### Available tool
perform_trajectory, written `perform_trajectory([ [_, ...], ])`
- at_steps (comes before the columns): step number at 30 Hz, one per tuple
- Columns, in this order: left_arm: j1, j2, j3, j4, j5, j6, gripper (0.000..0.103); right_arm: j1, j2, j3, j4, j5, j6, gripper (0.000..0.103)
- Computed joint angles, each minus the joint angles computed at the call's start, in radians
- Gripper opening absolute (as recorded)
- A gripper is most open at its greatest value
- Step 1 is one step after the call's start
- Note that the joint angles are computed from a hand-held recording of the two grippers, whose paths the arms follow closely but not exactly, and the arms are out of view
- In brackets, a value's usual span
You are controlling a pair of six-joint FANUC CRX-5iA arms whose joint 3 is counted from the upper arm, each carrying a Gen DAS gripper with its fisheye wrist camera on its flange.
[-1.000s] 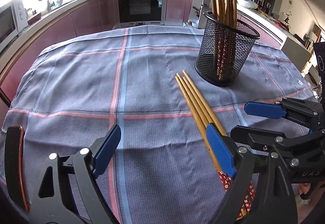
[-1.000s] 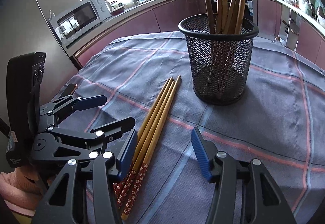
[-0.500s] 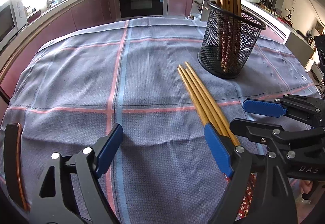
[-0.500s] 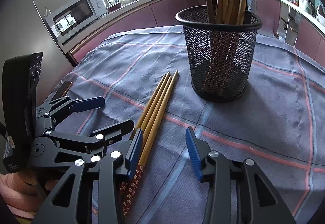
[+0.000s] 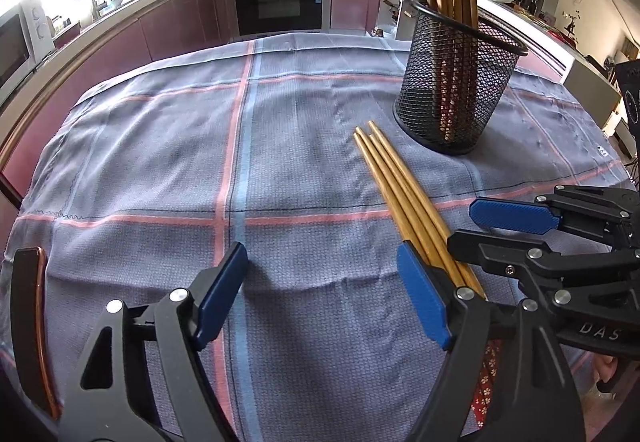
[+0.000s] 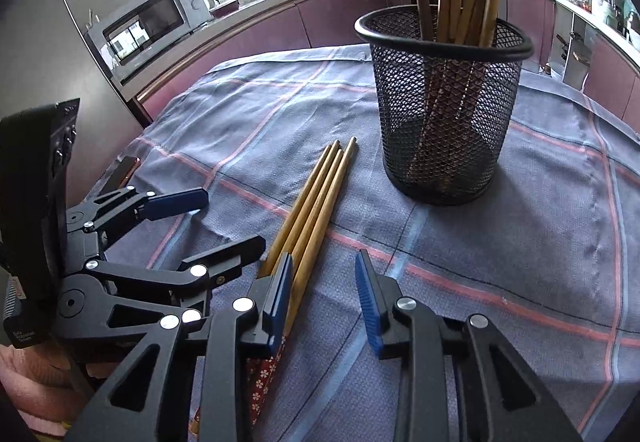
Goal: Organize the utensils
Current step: 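Position both tools over the chopstick pile and close the left tool on one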
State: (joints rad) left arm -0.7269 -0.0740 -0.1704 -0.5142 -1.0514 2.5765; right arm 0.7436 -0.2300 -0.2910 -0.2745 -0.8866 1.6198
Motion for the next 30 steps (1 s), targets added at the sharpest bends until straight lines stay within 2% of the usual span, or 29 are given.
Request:
perform_trajectory([
  [5, 0.006, -0.011, -0.012, 0.012, 0.017, -0.012, 0.076, 0.0, -0.002, -0.005, 0.005, 0.007, 0.003, 0.028],
  [10, 0.03, -0.026, -0.033, 0.058, 0.065, -0.056, 0.075, 0.019, -0.015, -0.025, 0.062, 0.019, -0.039, 0.028],
  [22, 0.066, -0.015, -0.038, 0.128, 0.109, -0.127, 0.075, -0.034, -0.012, -0.004, -0.004, -0.008, 0.004, 0.026],
  [30, 0.059, -0.007, -0.018, 0.108, 0.062, -0.11, 0.071, -0.035, -0.009, 0.003, -0.02, -0.015, 0.028, 0.026],
])
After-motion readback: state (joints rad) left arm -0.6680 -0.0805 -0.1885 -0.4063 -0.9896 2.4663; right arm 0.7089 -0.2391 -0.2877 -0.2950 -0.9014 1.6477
